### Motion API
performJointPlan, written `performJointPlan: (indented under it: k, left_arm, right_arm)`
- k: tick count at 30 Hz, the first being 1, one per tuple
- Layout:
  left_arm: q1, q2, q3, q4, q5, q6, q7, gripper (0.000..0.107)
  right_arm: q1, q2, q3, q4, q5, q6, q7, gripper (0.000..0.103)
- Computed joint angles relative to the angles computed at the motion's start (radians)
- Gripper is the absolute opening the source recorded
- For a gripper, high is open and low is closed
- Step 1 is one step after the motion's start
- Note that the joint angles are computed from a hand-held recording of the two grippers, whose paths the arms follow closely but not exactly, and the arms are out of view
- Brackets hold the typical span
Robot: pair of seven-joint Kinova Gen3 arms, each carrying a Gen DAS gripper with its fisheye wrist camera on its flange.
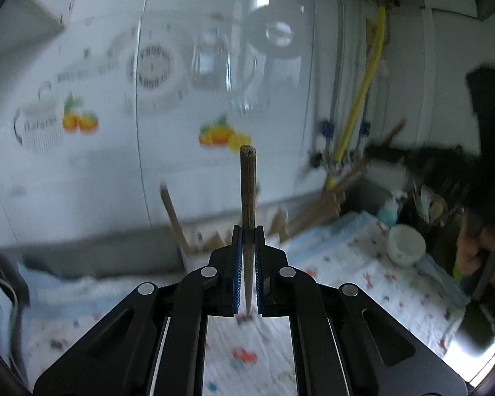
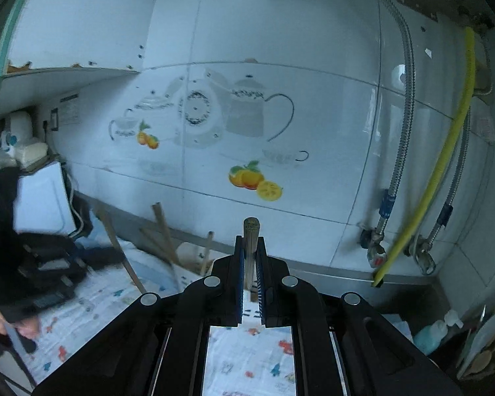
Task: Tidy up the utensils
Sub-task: 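Lift both held chopsticks up over the white holder, then drop both chopsticks into the holder by opening both tools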
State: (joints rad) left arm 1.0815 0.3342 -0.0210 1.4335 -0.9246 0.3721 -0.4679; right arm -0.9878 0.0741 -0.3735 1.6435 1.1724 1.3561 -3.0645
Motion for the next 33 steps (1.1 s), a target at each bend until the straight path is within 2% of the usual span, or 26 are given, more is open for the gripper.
performJointPlan:
  k: [3, 8, 14, 25, 32, 33]
  left_arm:
    - [0.025, 0.013, -0.03, -0.059, -0.058, 0.021, 0.024, 0.005]
    - [0.014, 0.062, -0.039, -0.169, -0.085, 0.05, 0.011, 0.005]
    - [-0.03, 0.143, -0.017, -0.286, 0.03, 0.082, -0.11, 0.005]
    - [-0.07, 0.249, -0.005, -0.401, 0.285, 0.164, -0.343, 0.006]
    - [-0.03, 0.231, -0.067, -0.376, 0.311, 0.149, -0.335, 0.012]
    - [-0.021, 0.224, -0.078, -0.366, 0.303, 0.145, -0.321, 0.02]
  right_arm:
    - [0.033, 0.008, 0.024, 0.0, -0.023, -0.048, 0.018, 0.007]
    - [0.073, 0.021, 0.05, 0.016, -0.054, -0.12, 0.024, 0.007]
    - [0.108, 0.032, 0.074, 0.027, -0.094, -0.185, 0.056, 0.007]
    - [0.136, 0.035, 0.092, 0.05, -0.12, -0.246, 0.058, 0.007]
    - [0.119, 0.027, 0.079, 0.046, -0.097, -0.217, 0.044, 0.008]
    - [0.113, 0.024, 0.075, 0.045, -0.092, -0.207, 0.041, 0.01]
